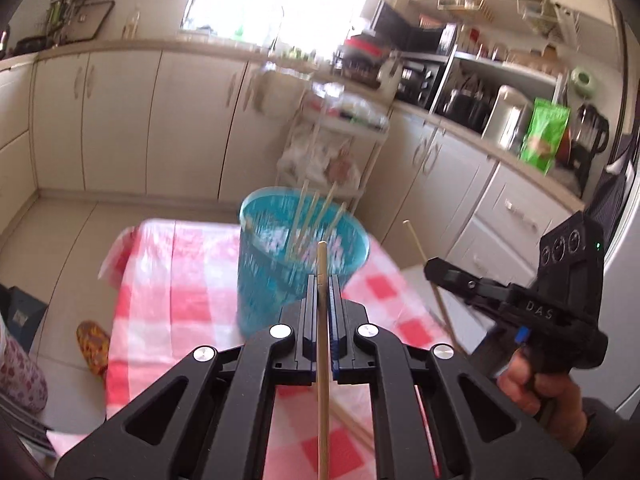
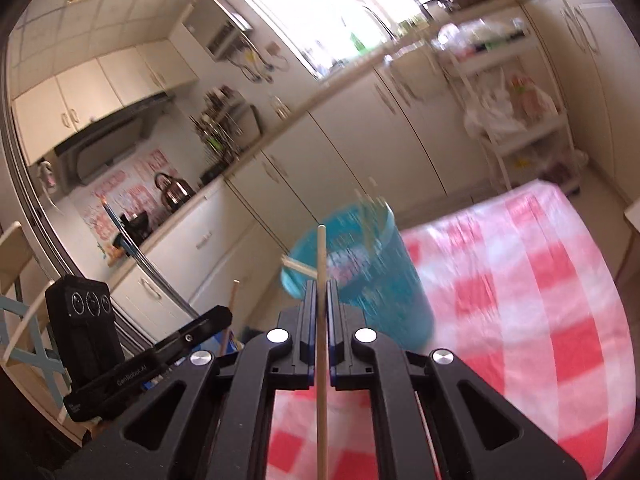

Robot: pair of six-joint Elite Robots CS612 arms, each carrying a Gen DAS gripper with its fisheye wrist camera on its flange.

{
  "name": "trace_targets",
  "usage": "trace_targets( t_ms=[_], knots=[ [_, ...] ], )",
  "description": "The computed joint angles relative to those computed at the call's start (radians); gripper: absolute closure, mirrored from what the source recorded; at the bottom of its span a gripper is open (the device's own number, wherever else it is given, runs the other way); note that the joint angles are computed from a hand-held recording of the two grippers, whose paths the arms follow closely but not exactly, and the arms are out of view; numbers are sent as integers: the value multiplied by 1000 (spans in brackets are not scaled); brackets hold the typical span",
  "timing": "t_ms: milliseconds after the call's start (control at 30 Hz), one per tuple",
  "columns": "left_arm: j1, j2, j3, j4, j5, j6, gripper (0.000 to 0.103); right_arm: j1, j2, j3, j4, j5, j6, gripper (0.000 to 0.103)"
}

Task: Organize utensils
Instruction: 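Lift the right gripper's chopstick over the basket while the left gripper carries its own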

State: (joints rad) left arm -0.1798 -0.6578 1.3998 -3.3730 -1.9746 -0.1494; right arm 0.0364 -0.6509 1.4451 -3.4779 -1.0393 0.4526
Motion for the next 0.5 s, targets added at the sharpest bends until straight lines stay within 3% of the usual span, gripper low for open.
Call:
trace_targets(
  t_ms=[233,500],
  knots=[
    [-15,42,-140,-107,39,-77,98,26,72,-191,-75,-92,44,98],
    [-32,168,-384,-147,162,-210,98,47,189,-430,0,-231,53,97]
  ],
)
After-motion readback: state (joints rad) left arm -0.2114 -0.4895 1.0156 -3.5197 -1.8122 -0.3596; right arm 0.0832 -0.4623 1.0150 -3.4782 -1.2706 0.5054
